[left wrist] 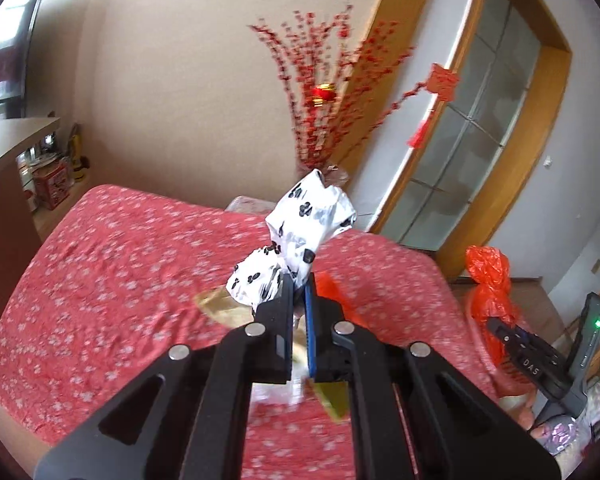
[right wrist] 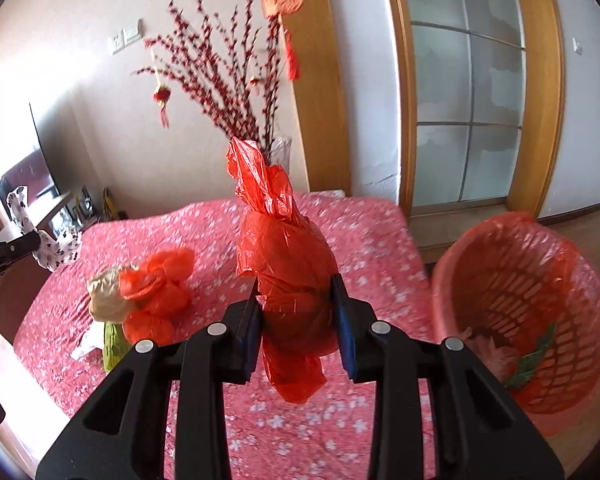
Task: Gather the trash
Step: 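Carry the red bag and black-and-white bag with both tools over the basket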
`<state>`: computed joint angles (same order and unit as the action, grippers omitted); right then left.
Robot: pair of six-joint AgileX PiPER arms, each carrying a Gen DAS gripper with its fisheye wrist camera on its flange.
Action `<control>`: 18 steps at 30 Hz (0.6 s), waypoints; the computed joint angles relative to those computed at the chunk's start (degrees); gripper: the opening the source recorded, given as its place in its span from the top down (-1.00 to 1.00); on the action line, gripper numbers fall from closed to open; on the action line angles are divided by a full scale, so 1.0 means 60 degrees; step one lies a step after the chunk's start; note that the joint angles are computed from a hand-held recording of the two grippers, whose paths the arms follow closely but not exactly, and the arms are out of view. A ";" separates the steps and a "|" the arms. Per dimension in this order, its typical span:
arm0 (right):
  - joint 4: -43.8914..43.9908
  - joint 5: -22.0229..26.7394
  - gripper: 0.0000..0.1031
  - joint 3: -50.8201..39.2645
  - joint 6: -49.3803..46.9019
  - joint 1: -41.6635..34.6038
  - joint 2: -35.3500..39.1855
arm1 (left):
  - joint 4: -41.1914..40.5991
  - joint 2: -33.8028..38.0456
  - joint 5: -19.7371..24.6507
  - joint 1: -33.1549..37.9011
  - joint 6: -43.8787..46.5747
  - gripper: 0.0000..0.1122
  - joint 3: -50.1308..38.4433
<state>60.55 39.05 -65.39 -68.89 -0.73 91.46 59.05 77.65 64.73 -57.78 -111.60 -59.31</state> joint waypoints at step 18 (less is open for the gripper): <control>0.0829 0.0993 0.37 -0.0507 -0.0523 -0.2247 0.0097 | -0.1007 0.3308 -0.3581 0.1123 0.2731 0.88 -0.4198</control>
<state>65.53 45.01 -68.43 -72.03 -14.21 92.04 53.00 97.50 43.25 -51.04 -95.21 -84.50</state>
